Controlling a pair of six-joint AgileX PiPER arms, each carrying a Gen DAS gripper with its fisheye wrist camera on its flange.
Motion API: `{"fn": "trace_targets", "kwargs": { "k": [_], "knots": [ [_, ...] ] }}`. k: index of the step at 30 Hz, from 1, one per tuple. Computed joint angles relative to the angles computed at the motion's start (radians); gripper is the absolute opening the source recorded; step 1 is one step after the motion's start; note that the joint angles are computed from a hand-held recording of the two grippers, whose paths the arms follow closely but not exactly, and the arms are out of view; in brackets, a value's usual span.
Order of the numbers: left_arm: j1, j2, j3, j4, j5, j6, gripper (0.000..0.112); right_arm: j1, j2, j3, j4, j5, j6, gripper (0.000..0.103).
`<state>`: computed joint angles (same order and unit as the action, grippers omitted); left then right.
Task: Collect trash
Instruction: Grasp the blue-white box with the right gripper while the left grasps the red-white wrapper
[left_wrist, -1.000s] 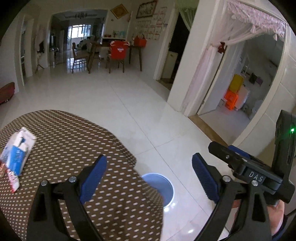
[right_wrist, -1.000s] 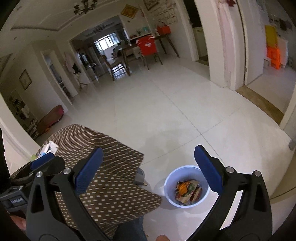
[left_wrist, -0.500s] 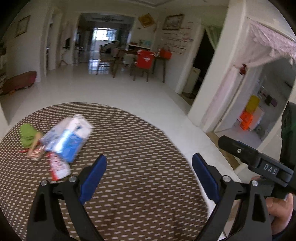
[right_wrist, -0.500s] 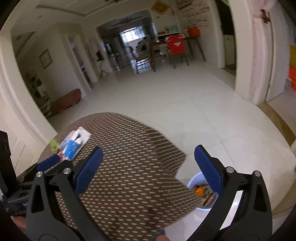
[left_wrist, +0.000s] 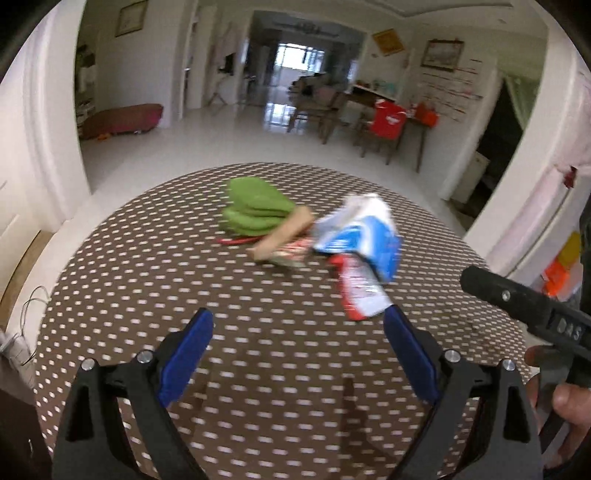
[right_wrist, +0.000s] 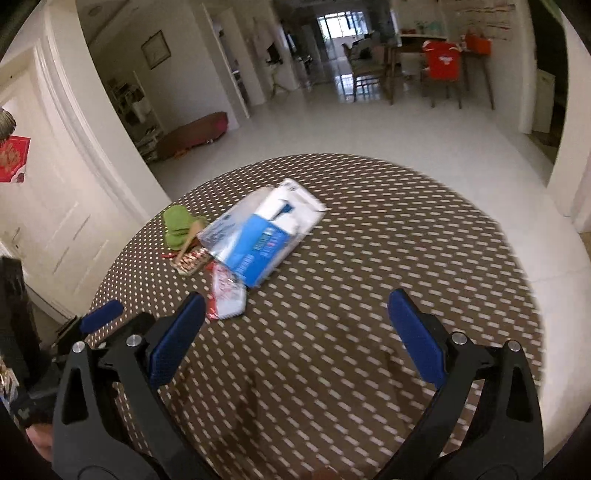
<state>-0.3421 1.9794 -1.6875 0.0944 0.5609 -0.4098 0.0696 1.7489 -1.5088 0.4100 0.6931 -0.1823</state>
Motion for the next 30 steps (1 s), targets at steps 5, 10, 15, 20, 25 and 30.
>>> {"fn": "trace_targets", "kwargs": {
  "k": [5, 10, 15, 20, 25, 30],
  "knots": [
    [0.031, -0.006, 0.043, 0.003, -0.034, 0.002, 0.091, 0.076, 0.164, -0.218, -0.117, 0.042, 0.165, 0.097],
    [0.023, -0.023, 0.071, 0.03, -0.059, -0.032, 0.091, 0.131, 0.352, -0.497, -0.259, 0.172, 0.341, 0.097],
    [0.011, -0.015, 0.061, 0.071, -0.045, -0.055, 0.091, 0.183, 0.508, -0.738, -0.382, 0.292, 0.42, 0.068],
    [-0.009, 0.009, 0.016, 0.102, -0.011, -0.076, 0.091, 0.135, 0.396, -0.526, -0.257, 0.182, 0.313, 0.057],
    [-0.06, 0.059, -0.08, 0.123, 0.051, -0.057, 0.091, 0.046, 0.268, -0.299, -0.117, 0.077, 0.203, 0.054],
    [-0.113, 0.152, -0.241, 0.06, 0.141, 0.076, 0.091, -0.076, 0.126, -0.099, 0.051, 0.02, 0.049, 0.053]
  ]
}}
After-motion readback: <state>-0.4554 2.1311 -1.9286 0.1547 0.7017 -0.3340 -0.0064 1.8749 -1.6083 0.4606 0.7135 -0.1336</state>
